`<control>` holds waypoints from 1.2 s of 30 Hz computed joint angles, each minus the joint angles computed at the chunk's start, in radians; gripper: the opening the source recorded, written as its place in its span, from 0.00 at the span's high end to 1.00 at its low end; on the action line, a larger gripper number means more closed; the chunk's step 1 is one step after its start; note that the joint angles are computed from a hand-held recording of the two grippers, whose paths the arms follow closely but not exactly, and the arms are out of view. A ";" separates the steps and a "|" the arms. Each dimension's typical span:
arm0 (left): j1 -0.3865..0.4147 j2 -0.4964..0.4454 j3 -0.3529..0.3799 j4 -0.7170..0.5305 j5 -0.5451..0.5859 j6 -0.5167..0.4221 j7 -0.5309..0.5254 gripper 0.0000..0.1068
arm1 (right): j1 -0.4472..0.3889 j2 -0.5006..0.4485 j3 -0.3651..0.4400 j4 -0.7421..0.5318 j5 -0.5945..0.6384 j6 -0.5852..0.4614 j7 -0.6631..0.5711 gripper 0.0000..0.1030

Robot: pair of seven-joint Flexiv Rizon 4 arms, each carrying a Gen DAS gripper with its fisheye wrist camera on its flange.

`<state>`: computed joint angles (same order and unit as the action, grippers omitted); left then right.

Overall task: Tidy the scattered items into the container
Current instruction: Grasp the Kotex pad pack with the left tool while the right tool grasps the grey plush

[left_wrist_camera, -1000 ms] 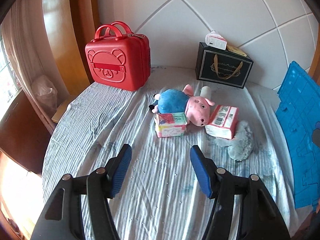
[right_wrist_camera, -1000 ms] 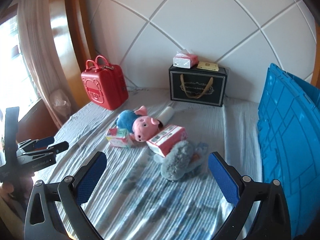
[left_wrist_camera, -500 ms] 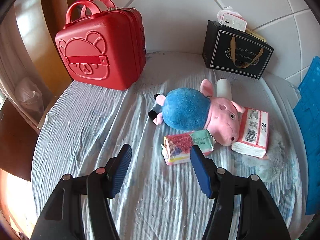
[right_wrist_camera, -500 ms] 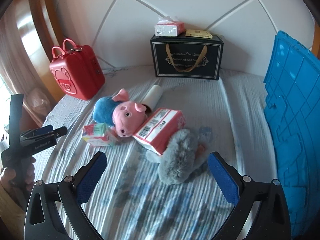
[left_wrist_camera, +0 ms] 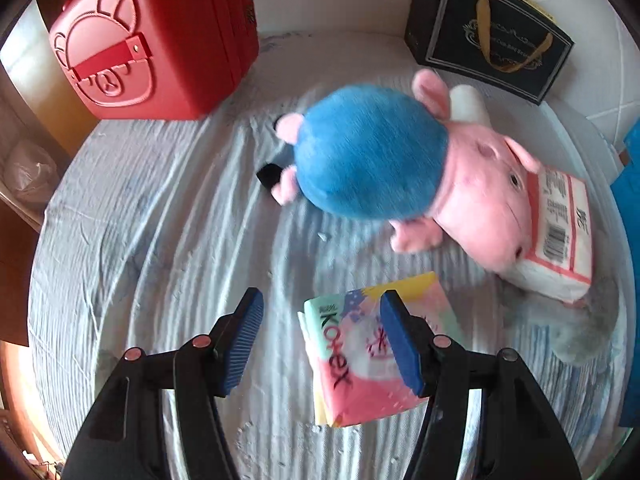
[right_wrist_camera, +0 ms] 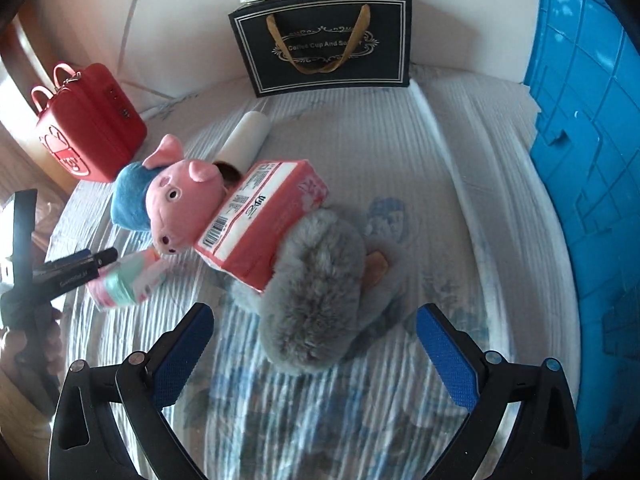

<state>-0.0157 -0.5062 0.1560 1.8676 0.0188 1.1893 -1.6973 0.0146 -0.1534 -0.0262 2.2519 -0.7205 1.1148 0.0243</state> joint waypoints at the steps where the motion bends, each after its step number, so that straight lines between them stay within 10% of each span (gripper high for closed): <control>1: -0.001 0.014 -0.012 0.028 0.001 0.023 0.010 0.44 | 0.000 -0.003 0.000 -0.001 -0.003 0.010 -0.002 0.00; 15: 0.015 0.178 -0.085 0.250 -0.088 0.053 0.081 0.44 | 0.018 -0.011 0.009 0.006 0.001 0.029 -0.029 0.00; 24: -0.151 0.056 0.209 0.022 0.317 -0.110 -0.338 0.44 | 0.022 -0.017 0.003 -0.010 0.013 0.005 -0.045 0.00; 36: -0.012 0.045 -0.057 0.061 -0.006 -0.048 -0.213 0.42 | 0.010 -0.041 -0.012 -0.002 0.029 0.003 -0.026 0.01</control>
